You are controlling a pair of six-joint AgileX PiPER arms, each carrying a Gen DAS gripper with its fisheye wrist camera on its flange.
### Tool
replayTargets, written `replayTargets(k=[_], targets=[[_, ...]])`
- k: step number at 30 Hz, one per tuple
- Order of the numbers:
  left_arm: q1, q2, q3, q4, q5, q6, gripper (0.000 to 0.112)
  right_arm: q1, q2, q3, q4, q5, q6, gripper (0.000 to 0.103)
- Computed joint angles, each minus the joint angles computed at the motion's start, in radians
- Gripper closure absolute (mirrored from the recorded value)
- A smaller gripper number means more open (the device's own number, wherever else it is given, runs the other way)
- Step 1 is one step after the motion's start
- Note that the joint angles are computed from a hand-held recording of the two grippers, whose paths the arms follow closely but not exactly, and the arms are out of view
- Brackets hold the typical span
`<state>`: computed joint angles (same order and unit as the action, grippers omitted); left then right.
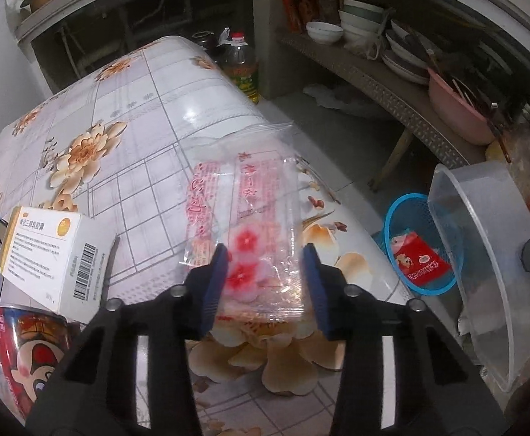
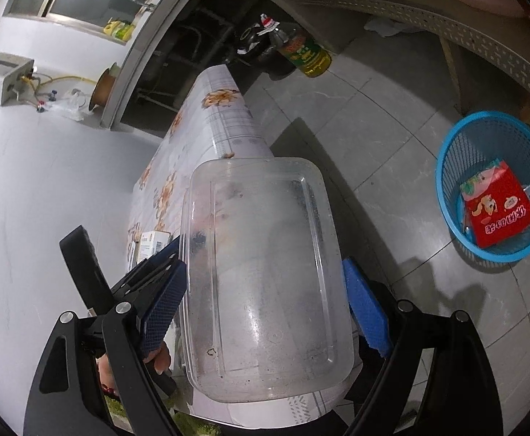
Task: Collect trash
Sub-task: 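Grasp the pink-printed clear bag with the left gripper while the right gripper holds the container, then carry the pink-printed bag and clear container over the blue wastebasket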
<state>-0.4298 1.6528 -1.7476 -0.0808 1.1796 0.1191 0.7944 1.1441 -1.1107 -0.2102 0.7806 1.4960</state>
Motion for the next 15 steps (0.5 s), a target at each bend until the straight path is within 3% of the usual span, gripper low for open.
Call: replayTargets(k=[1,4,15], targets=[[-0.002,-0.003,0.004,0.001,-0.004,0.003,0.084,0.002,-0.005,0.006,-0.004,0.0,0.008,0.02],[0.001,-0.009,0.013,-0.005,-0.008,0.01,0.09,0.006,-0.024,0.025,-0.016,-0.001,0.03,0.02],[0.053,-0.038,0.001,-0.078,0.007,0.069,0.105,0.025,-0.098,0.095,-0.072,-0.021,0.134,0.02]])
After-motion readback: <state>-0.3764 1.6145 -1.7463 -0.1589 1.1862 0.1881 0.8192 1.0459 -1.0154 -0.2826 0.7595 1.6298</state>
